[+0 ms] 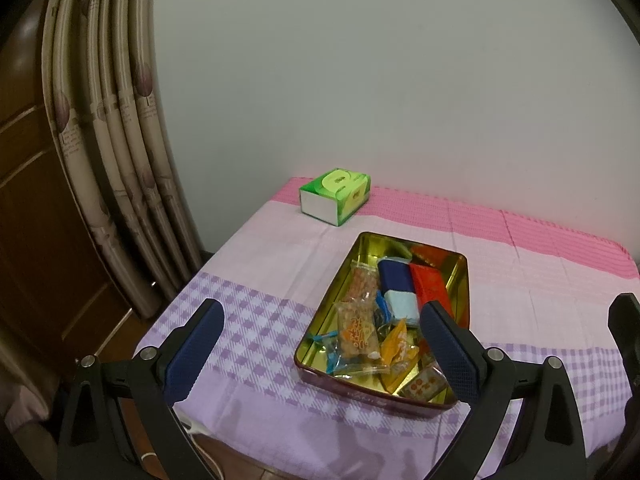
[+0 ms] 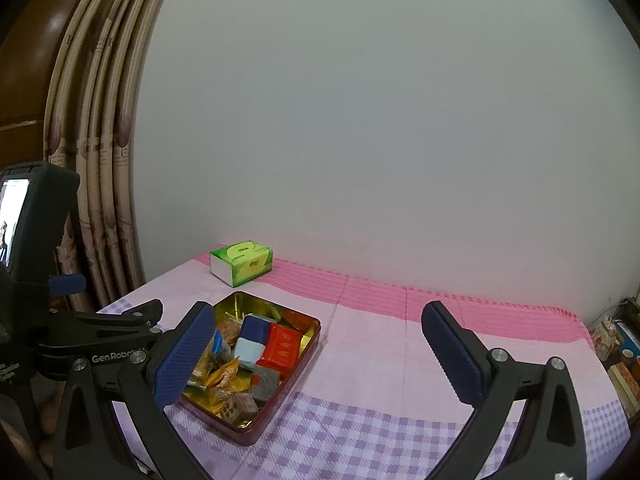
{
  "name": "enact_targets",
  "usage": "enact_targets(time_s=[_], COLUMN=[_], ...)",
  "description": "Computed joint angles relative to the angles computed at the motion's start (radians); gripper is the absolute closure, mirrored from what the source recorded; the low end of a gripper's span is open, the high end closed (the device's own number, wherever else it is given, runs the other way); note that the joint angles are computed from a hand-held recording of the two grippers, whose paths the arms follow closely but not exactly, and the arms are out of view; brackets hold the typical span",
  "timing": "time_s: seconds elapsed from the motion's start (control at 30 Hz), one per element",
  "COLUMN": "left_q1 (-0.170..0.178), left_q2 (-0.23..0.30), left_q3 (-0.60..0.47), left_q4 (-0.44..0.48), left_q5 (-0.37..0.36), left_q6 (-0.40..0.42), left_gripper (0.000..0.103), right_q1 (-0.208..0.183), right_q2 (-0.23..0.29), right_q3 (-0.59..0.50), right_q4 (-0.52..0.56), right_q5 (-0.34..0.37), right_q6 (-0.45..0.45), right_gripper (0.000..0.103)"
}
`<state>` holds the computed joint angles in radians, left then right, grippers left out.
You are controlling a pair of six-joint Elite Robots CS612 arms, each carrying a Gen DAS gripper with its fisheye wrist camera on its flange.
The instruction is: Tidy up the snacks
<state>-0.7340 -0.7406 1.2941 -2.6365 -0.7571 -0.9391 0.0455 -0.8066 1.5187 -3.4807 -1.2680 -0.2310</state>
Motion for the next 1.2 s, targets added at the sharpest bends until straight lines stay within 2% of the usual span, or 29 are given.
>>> enact_targets(time_s=[0.5,1.2], left_q1=[0.007,0.011], left_q2=[-0.007,-0.008], left_q3=[0.007,-0.001], left_q4=[0.017,0.038], left_q5=[-0.029,-0.040], left_q6=[-0.035,-0.039], left_gripper=[0.004,0.004], right_q1=[0.008,0.006], right_q2=[0.007,0.010], right_q3=[-0.007,-0.010], right_q4=[0.008,0.024], right_q5=[-0.012,0.000], right_q6=[-0.007,-0.009], right_gripper=[0.000,0.000])
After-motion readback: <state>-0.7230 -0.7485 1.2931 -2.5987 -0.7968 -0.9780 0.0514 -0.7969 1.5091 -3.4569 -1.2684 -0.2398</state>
